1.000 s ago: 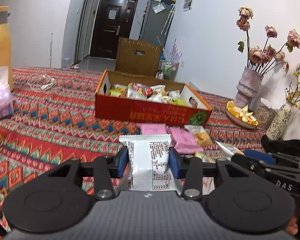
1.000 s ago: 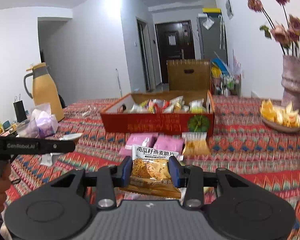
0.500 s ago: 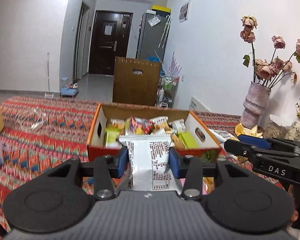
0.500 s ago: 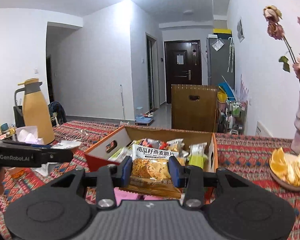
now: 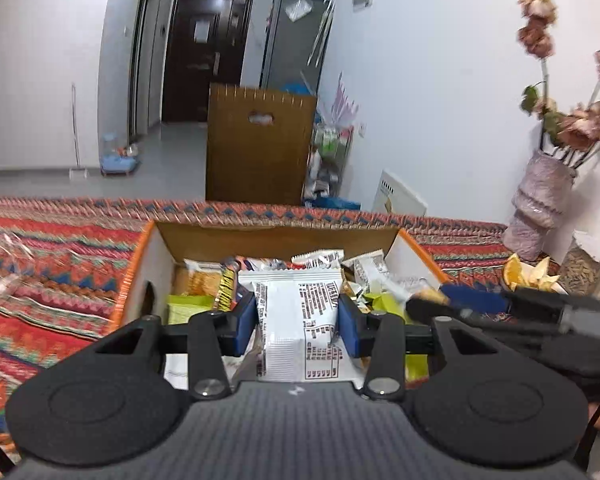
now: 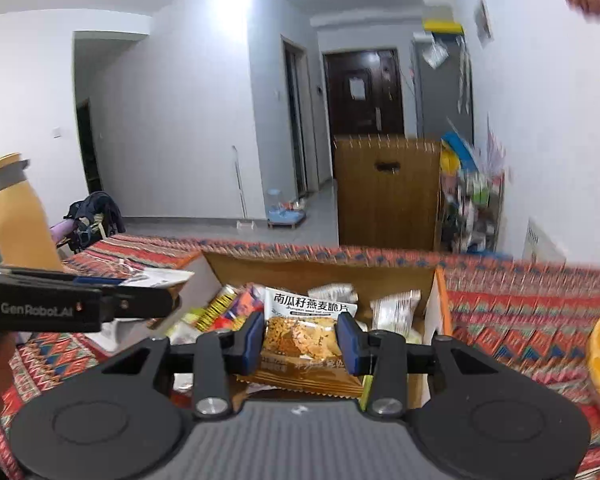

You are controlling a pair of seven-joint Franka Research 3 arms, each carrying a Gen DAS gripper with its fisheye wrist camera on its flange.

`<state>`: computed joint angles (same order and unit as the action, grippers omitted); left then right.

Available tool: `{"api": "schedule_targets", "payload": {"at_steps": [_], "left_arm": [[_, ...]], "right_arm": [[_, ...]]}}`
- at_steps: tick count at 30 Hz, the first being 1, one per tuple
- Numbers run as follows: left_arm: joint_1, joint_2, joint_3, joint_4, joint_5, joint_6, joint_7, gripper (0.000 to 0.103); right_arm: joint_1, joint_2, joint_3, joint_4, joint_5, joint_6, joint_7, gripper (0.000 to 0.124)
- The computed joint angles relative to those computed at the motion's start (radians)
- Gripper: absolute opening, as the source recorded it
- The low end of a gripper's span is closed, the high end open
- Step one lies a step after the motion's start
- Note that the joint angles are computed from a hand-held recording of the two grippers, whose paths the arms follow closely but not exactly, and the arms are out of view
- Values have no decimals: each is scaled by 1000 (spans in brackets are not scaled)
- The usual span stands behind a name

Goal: Organize snacks
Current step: 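Carry both packets over the box and open both tools to release, then withdraw both tools from the box back toward the remaining packets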

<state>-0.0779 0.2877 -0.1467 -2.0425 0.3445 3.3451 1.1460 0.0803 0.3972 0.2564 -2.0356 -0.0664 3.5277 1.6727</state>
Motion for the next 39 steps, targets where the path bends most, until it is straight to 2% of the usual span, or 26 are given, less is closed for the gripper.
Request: {"api": "schedule_targets", "payload": {"at_steps": [2, 3, 4, 5, 6, 8, 11, 13, 16, 18, 20, 22, 24, 26, 28, 32, 35, 37, 39], "left_arm": [[25, 54, -36, 45, -28, -26, 14, 43], [67, 74, -81, 71, 16, -75, 10, 43], [75, 84, -93, 77, 20, -84, 24, 43], [54, 88, -69, 79, 18, -85, 16, 43], [64, 94, -80, 83, 13, -92, 23, 43], [128, 113, -152, 88, 6, -97, 49, 43], [81, 136, -110, 111, 0, -124, 61, 44], [74, 149, -109, 124, -12, -148, 69, 44], [113, 157, -157, 131, -34, -160, 107, 49], [167, 154, -215, 118, -58, -155, 135, 52], [213, 156, -266, 114, -78, -150, 161, 55], [198, 145, -244, 104, -79, -134, 168, 57], [157, 132, -196, 101, -82, -123, 150, 57], [186, 128, -224, 97, -88, -120, 150, 58], [210, 122, -249, 93, -90, -126, 153, 58], [166, 91, -198, 74, -79, -106, 142, 58], [209, 43, -231, 24, -80, -66, 122, 58], [307, -3, -318, -39, -56, -32, 99, 63], [336, -73, -331, -109, -33, -23, 65, 63]], "right_arm": [[11, 42, -11, 51, 14, -44, -6, 39], [36, 56, -33, 71, 42, -68, -22, 39], [32, 68, -27, 83, 47, -83, -36, 39], [25, 76, -18, 87, 52, -91, -49, 39], [28, 82, -17, 94, 64, -104, -62, 39], [48, 95, -31, 107, 95, -122, -94, 39], [80, 114, -51, 132, 146, -155, -134, 39], [95, 123, -61, 145, 174, -169, -160, 42], [84, 117, -46, 138, 208, -174, -189, 42], [79, 117, -39, 137, 226, -166, -203, 43], [47, 117, -5, 139, 227, -168, -215, 43], [24, 116, 21, 139, 226, -181, -227, 43], [-5, 113, 52, 132, 228, -171, -235, 43], [-46, 109, 95, 126, 217, -165, -238, 43], [-59, 106, 109, 122, 213, -158, -235, 43], [-69, 89, 113, 107, 208, -155, -226, 43], [-85, 40, 127, 53, 195, -107, -210, 43], [-76, -18, 114, -11, 178, -53, -189, 43], [-69, -78, 102, -82, 162, -4, -157, 46]]}}
